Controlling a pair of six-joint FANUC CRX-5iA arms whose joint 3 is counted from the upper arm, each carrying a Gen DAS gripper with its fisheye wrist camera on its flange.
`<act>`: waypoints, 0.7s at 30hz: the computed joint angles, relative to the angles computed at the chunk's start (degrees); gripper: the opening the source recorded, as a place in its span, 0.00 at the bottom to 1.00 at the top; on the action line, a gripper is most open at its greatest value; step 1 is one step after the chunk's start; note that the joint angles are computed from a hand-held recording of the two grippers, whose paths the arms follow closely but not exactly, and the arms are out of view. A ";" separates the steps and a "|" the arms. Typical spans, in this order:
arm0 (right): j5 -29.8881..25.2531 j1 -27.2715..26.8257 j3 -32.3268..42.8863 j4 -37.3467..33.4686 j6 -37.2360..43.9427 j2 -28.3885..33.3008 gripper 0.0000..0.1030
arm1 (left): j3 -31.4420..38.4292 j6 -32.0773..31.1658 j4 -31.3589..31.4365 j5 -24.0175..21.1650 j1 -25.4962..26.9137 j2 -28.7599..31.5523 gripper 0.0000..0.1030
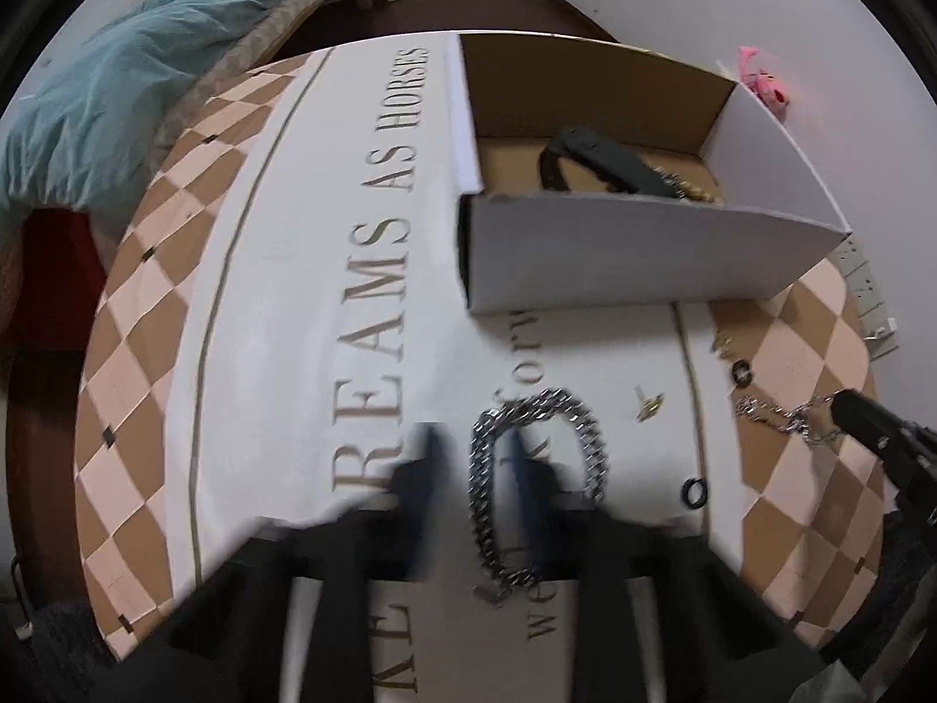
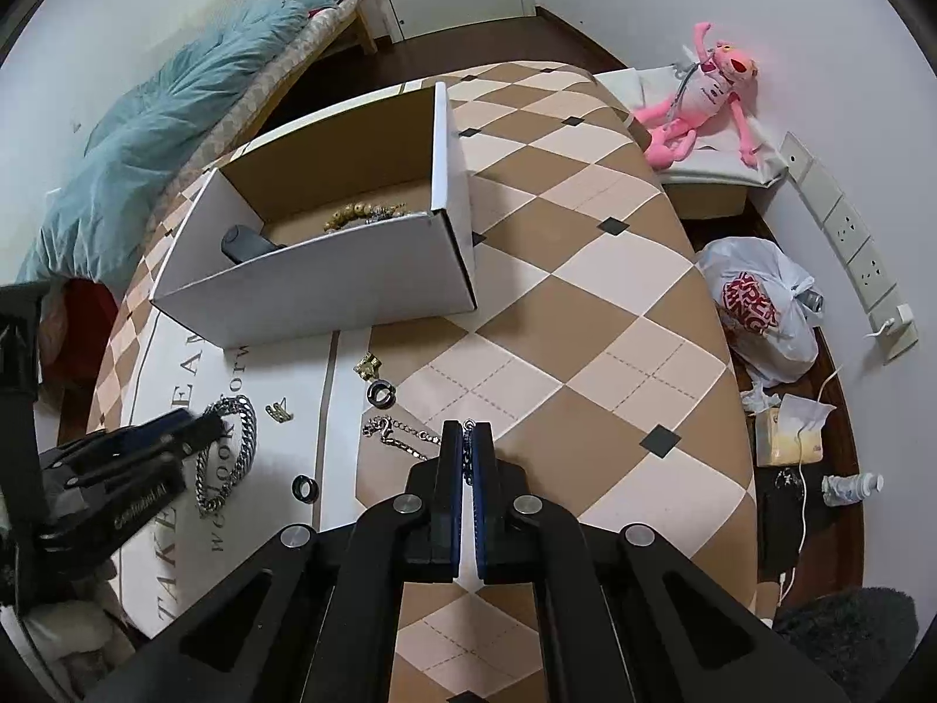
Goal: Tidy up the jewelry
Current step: 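Grasp the silver chain bracelet with the left gripper while the right gripper grasps the silver pendant necklace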
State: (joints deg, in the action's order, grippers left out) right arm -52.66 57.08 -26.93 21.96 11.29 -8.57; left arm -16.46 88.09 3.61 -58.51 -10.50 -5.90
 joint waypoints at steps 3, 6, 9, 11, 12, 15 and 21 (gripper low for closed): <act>0.40 -0.15 0.02 -0.28 -0.06 -0.34 0.03 | -0.93 -1.67 3.05 0.20 1.09 -0.20 0.05; 0.77 -0.01 -0.39 0.20 -0.99 -1.53 0.03 | -2.39 -3.01 5.61 0.62 1.94 -1.93 0.05; 1.32 -0.12 -0.86 1.14 -2.05 -3.29 0.03 | -3.17 -4.16 7.97 0.68 2.78 -3.80 0.05; 1.68 -0.28 -0.99 1.74 -2.43 -4.26 0.03 | -3.34 -5.41 9.82 0.66 3.77 -4.67 0.05; 1.70 -0.33 -1.03 2.01 -2.46 -4.73 0.03 | -3.41 -5.87 10.71 0.64 4.15 -5.18 0.05; 1.85 -0.60 -0.84 2.40 -2.28 -5.80 0.03 | -3.27 -7.56 13.03 0.64 5.38 -5.91 0.05; 2.44 -1.14 0.63 1.74 -0.58 -7.16 0.03 | -2.62 -10.44 17.16 -0.08 6.91 -7.04 0.05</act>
State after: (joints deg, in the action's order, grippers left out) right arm -50.22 55.93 -26.30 23.71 10.71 -15.72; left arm -19.08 77.65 20.77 -58.58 -3.59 -12.95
